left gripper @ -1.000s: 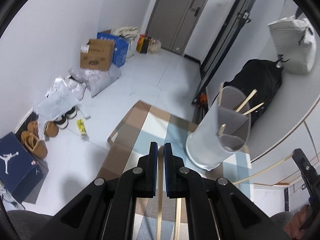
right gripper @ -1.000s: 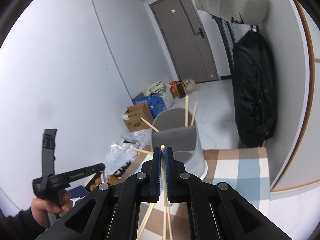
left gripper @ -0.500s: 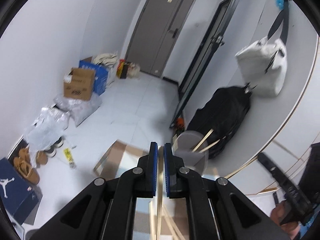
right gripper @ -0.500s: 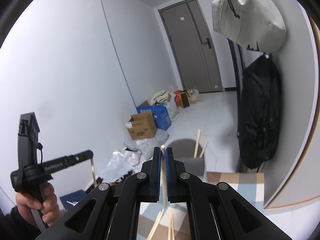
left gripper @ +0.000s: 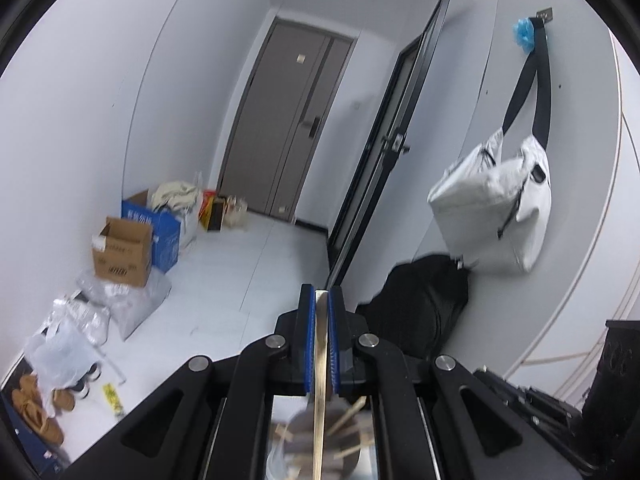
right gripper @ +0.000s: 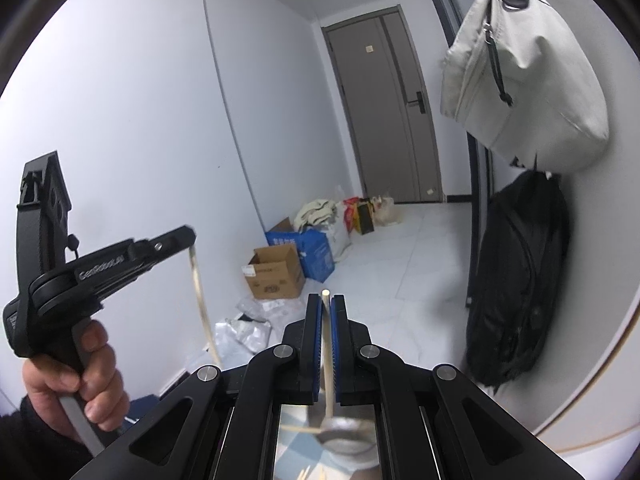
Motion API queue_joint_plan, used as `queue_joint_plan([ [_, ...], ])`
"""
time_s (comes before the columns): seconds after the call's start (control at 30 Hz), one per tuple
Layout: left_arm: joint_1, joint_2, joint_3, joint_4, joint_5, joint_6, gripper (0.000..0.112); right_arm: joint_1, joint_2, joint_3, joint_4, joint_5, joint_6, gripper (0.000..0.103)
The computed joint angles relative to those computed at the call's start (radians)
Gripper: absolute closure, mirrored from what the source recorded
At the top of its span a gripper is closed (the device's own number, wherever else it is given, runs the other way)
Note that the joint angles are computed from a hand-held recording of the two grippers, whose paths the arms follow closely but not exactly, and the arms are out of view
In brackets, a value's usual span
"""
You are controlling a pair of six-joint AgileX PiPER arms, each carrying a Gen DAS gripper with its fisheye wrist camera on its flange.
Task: Organize utensils
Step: 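Lift the chopsticks with both tools and carry them over the holder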
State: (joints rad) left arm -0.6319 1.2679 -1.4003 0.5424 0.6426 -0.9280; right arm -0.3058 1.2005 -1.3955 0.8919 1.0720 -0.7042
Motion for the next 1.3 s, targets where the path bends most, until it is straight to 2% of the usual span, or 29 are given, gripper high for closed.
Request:
queue_joint_plan([
  [0.07,0.023,0.039,-0.019,0.01,-0.027,-0.008,0.11,0.018,0.032,-0.035,-0.019,-0.009,0.015,0.1],
  [0.17,0.07,0.086,-0.048,-0.079,-0.072,0.066,0.11,0.044,0.086,-0.083,-0.035,-0.023,0.026,0.1],
  [0.27,0.089,0.123,-0.041,-0.083,-0.126,0.087,0.11,0.053,0.134,-0.119,-0.033,-0.026,0.021,0.1],
  [0.4,0.087,0.163,-0.024,-0.021,-0.178,0.057,0.11,0.061,0.184,-0.149,-0.041,-0.022,0.016,0.1],
  [0.57,0.109,0.193,0.001,-0.036,-0.237,0.087,0.11,0.075,0.228,-0.164,-0.046,-0.025,-0.008,0.1],
  [0.8,0.13,0.235,0.0,-0.133,-0.265,0.193,0.11,0.111,0.256,-0.137,-0.071,-0.055,-0.009,0.1],
  [1.0,0.131,0.254,0.036,-0.065,-0.333,0.15,0.11,0.149,0.278,-0.105,-0.089,-0.092,-0.024,0.1],
  [1.13,0.119,0.255,0.062,0.036,-0.367,0.066,0.11,0.165,0.297,-0.092,-0.098,-0.093,-0.03,0.1],
  [1.27,0.126,0.255,0.064,-0.076,-0.372,0.193,0.11,0.171,0.316,-0.093,-0.104,-0.096,-0.042,0.1],
  [1.3,0.124,0.252,0.068,-0.065,-0.371,0.183,0.11,0.172,0.317,-0.091,-0.106,-0.097,-0.041,0.1],
])
